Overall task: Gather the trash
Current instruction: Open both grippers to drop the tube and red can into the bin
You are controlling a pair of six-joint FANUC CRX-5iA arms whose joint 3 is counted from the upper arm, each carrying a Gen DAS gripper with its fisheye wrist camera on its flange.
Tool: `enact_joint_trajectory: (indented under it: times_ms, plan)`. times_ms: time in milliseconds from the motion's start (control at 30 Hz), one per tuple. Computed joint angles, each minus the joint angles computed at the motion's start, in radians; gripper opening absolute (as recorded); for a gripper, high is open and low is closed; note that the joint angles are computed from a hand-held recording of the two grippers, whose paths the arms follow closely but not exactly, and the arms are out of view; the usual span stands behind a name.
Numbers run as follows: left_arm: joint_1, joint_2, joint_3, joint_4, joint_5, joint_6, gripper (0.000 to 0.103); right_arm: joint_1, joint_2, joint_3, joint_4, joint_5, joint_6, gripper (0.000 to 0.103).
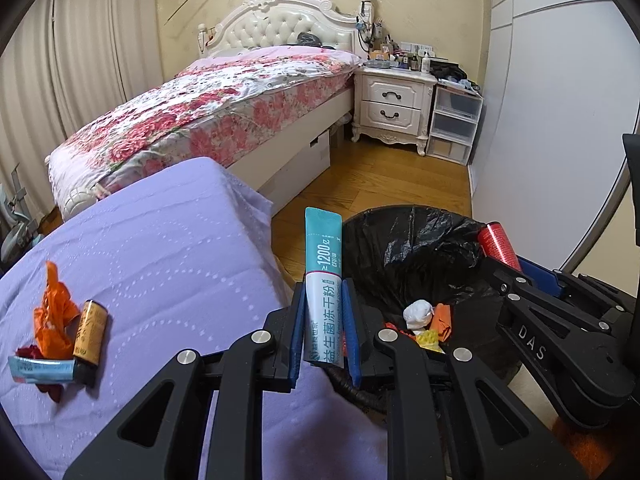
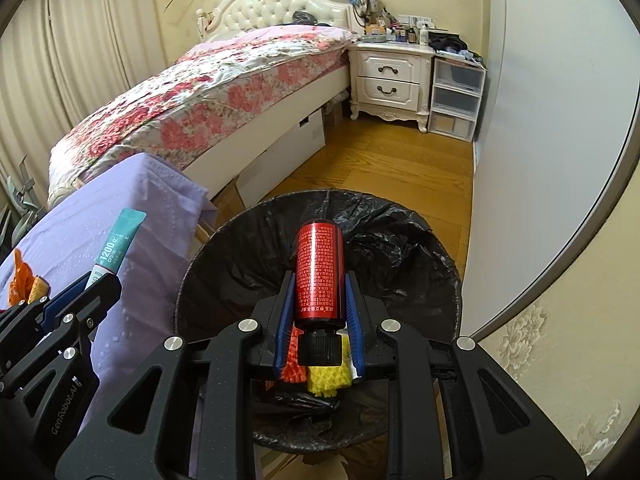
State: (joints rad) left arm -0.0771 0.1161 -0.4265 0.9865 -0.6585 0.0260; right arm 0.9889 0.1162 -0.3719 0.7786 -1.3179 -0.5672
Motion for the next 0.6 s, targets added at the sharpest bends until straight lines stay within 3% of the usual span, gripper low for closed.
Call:
enact_joint_trajectory:
  times_ms: [133, 200, 267, 367, 600]
  plan:
    - [-0.019, 0.008, 0.008, -0.013, 0.008, 0.006, 0.020, -0.011, -0.009, -0.017, -0.006, 0.002, -0.019, 0.024]
    - [-0.026, 0.005, 0.001, -0.016, 0.026, 0.004, 0.029, -0.011, -0.010, -0.022, -0.007, -0.002, -0.025, 0.027]
    - [-0.031, 0.001, -0.009, -0.004, 0.044, -0.001, 0.051, -0.009, -0.006, -0.020, -0.010, -0.014, -0.033, 0.034]
    - [-0.026, -0.006, -0.019, 0.013, 0.049, -0.005, 0.063, -0.005, -0.005, -0.020, -0.014, -0.029, -0.043, 0.039]
    - [0.007, -0.020, -0.023, 0.009, 0.047, 0.017, 0.071, 0.005, 0.002, -0.011, -0.025, -0.025, -0.049, 0.046]
